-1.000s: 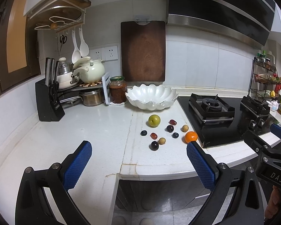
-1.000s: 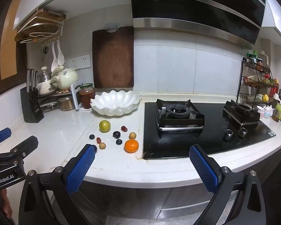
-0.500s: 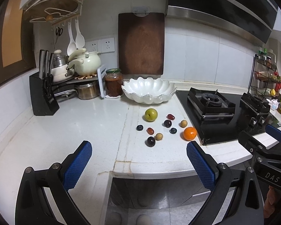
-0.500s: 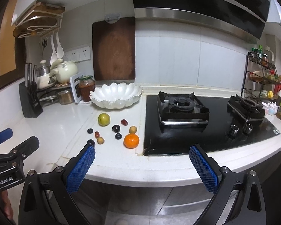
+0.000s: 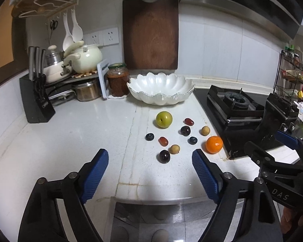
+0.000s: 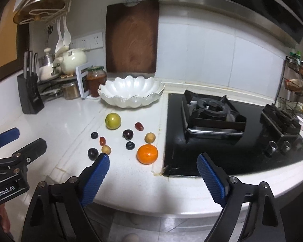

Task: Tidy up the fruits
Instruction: 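Grasp the dark plum with the left tool while the right tool grasps the orange mandarin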

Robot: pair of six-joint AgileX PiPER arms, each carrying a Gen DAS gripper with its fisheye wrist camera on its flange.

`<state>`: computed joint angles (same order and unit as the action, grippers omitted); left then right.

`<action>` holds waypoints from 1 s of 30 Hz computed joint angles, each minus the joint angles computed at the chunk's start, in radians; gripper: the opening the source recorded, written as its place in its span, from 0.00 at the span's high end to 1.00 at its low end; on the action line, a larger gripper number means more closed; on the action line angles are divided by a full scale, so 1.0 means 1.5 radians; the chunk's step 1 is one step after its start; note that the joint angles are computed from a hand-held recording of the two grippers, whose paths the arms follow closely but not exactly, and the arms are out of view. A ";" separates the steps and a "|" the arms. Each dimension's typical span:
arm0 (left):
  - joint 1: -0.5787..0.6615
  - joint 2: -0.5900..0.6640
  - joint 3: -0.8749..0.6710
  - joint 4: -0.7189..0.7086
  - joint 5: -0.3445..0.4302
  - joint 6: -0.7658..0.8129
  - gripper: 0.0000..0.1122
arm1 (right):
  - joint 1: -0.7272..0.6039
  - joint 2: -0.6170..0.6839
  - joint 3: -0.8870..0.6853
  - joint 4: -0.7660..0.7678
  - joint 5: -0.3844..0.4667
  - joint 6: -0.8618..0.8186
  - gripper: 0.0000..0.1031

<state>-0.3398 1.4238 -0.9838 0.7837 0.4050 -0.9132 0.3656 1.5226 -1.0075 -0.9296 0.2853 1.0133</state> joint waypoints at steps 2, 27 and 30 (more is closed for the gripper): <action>0.007 0.029 -0.019 -0.019 -0.007 0.023 0.27 | -0.010 0.029 -0.024 0.056 -0.008 -0.060 0.17; 0.066 0.319 -0.232 -0.374 0.003 0.386 0.54 | -0.068 0.309 -0.270 0.472 0.049 -0.491 0.35; 0.071 0.331 -0.239 -0.411 0.002 0.415 0.59 | -0.072 0.321 -0.282 0.499 0.055 -0.519 0.38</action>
<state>-0.2331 1.9197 -1.3425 0.1677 0.4073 -0.2913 0.2581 2.0042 -1.4305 -0.1804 0.3670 0.2346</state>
